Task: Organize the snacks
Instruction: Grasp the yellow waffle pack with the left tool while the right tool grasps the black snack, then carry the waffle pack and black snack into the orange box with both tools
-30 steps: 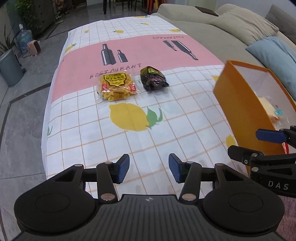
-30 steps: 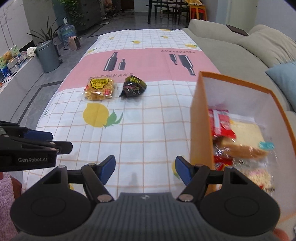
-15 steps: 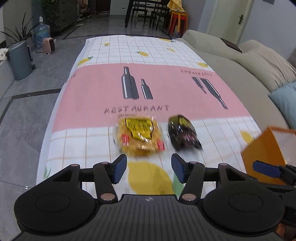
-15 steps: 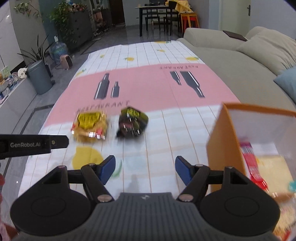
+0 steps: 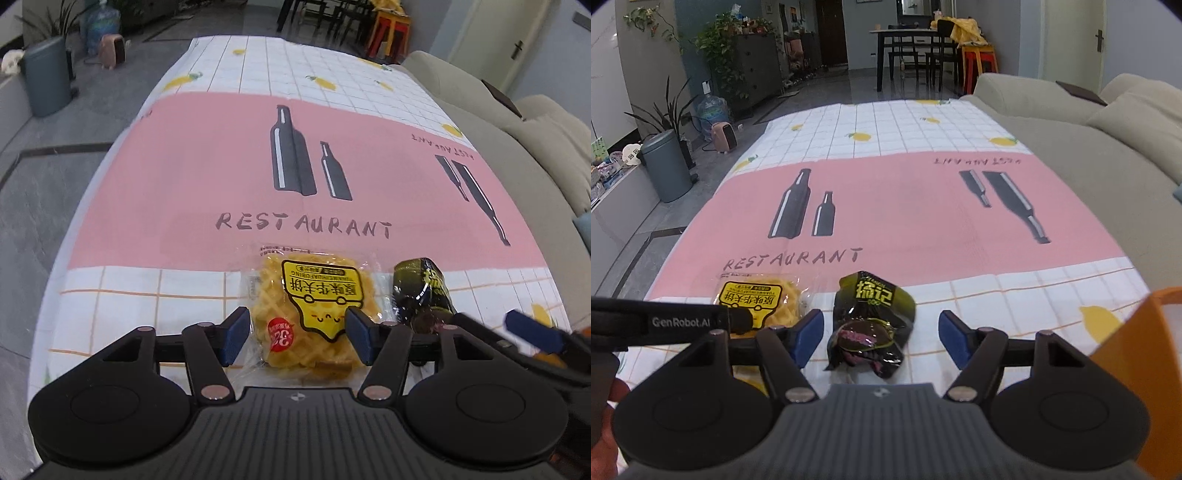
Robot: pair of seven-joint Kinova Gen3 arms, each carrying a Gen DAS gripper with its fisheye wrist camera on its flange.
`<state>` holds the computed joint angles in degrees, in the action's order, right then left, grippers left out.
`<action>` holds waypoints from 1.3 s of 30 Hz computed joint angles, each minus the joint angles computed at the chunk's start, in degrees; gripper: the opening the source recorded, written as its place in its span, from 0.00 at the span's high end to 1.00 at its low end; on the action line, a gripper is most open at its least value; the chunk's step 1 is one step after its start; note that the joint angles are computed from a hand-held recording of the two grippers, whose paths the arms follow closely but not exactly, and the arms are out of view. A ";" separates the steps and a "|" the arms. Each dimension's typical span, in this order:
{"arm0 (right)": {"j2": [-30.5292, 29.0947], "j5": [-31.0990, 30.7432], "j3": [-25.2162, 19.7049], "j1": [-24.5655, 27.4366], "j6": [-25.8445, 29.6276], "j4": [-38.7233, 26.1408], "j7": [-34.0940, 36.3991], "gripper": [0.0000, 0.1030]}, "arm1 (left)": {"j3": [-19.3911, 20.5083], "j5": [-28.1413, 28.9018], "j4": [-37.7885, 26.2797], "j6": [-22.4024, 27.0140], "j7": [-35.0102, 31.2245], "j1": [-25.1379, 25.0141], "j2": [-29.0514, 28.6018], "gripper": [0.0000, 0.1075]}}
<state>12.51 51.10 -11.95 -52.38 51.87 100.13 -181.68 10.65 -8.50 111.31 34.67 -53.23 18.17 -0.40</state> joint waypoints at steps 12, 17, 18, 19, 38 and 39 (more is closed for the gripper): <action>3.44 -5.42 2.99 1.60 -8.25 0.60 3.48 0.47 | -0.77 2.41 -2.27 -0.81 -3.46 0.82 4.46 0.06; 2.88 -5.19 3.07 0.86 -8.55 1.46 4.10 0.51 | -0.79 -2.19 -2.15 -1.23 -0.51 3.45 4.83 0.10; 2.63 -5.30 3.02 0.81 -8.67 1.74 4.08 0.51 | -0.77 -2.18 -2.12 -1.08 -0.45 3.61 4.70 0.12; 2.33 -5.58 2.92 0.90 -8.85 2.02 4.16 0.51 | -0.75 -1.88 -1.97 -0.97 -0.47 3.65 4.43 0.14; -6.55 -13.20 -6.64 -3.82 1.42 8.20 1.37 0.52 | 7.29 9.45 7.21 9.40 2.04 2.54 -15.76 0.60; -7.22 -14.30 -7.46 -3.96 2.04 8.42 1.54 0.52 | 7.86 9.75 7.24 10.53 2.25 2.78 -16.78 0.62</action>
<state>5.30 36.80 -19.41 -56.35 53.91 108.56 -180.14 18.51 1.25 118.55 45.21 -50.97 20.95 -17.18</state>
